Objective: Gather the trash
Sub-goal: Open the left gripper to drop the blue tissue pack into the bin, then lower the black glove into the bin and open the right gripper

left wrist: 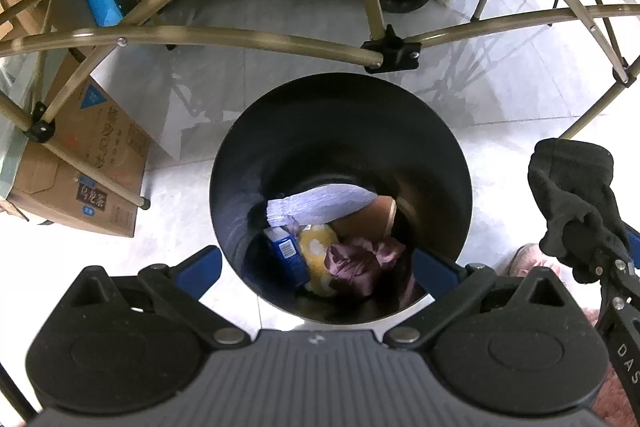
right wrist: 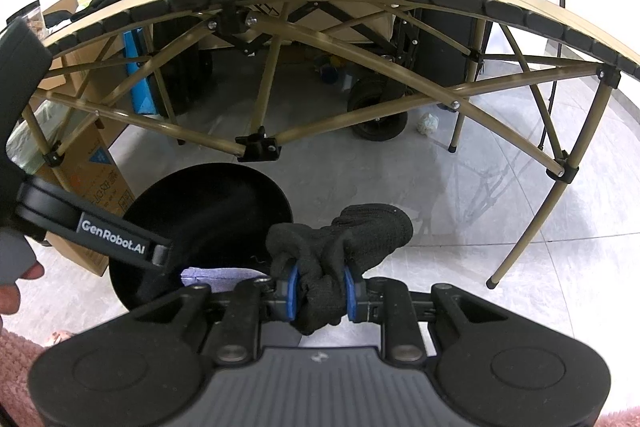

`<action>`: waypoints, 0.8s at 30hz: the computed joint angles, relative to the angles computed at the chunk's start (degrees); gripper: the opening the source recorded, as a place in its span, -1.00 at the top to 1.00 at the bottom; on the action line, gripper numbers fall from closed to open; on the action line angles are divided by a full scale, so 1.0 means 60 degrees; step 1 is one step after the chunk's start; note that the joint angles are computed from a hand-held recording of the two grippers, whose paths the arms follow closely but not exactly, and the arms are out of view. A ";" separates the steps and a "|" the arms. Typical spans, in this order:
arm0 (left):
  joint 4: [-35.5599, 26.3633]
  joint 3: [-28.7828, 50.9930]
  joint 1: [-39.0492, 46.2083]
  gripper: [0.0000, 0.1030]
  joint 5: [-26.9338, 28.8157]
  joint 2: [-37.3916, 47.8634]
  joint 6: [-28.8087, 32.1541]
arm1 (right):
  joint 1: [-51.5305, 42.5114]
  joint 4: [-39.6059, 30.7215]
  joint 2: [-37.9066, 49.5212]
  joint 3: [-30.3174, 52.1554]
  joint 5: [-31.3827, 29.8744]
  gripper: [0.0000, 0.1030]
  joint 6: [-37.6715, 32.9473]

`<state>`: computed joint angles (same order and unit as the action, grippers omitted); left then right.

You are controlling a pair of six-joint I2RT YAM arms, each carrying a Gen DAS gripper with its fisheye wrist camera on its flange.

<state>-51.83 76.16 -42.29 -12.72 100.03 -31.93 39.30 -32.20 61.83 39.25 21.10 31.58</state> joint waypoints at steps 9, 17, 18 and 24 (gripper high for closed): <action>-0.0277 -0.0125 0.0176 -1.00 -0.0018 -0.0228 -0.0038 | 0.0148 0.0047 0.0037 0.0076 0.0099 0.57 -0.0036; -0.0447 -0.0531 0.0536 -1.00 0.0049 -0.0756 -0.0029 | 0.0519 0.0351 0.0362 0.0370 0.0222 0.57 -0.0182; -0.0472 -0.0604 0.0601 -1.00 0.0063 -0.0854 -0.0014 | 0.0580 0.0406 0.0434 0.0425 0.0227 0.57 -0.0212; -0.0605 -0.1006 0.1004 -1.00 0.0116 -0.1412 0.0063 | 0.0920 0.0762 0.1094 0.0835 0.0208 0.57 -0.0352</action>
